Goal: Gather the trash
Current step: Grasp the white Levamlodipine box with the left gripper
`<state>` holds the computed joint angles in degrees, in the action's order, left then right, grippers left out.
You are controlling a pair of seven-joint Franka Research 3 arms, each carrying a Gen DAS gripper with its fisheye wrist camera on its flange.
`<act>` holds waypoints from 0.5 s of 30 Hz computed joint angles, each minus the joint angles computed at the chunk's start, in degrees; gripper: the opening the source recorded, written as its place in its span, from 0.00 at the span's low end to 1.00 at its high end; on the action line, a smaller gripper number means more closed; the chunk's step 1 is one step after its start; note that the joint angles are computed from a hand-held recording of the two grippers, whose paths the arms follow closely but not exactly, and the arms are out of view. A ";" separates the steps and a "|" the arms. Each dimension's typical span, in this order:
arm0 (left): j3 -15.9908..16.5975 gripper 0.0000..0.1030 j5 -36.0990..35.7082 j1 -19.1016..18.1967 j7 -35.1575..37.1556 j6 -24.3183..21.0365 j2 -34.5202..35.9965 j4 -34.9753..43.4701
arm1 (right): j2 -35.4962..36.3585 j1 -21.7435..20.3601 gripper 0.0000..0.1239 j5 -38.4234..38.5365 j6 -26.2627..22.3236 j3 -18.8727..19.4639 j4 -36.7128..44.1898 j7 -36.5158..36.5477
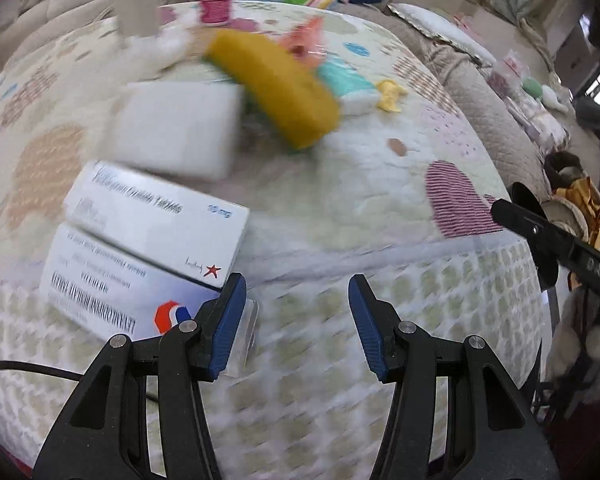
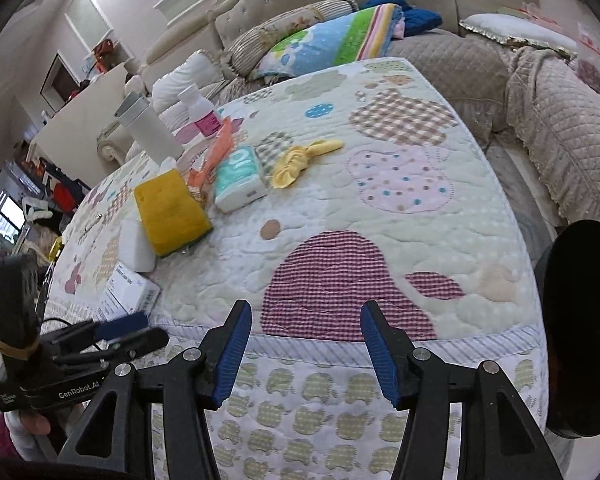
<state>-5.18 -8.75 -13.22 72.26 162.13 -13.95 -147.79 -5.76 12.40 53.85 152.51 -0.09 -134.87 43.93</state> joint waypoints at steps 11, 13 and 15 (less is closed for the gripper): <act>3.39 0.50 5.53 8.81 -3.83 -9.53 -16.60 -11.82 | 2.77 3.01 0.45 -1.57 -2.91 2.83 3.23 0.11; 3.83 0.50 7.19 10.64 -5.00 -10.39 -18.89 -13.35 | 3.52 3.80 0.45 -0.91 -4.47 3.43 4.31 -0.46; 4.69 0.50 8.25 11.90 -5.46 -10.77 -20.84 -14.65 | 4.56 4.56 0.45 -0.26 -6.49 4.11 5.84 -0.88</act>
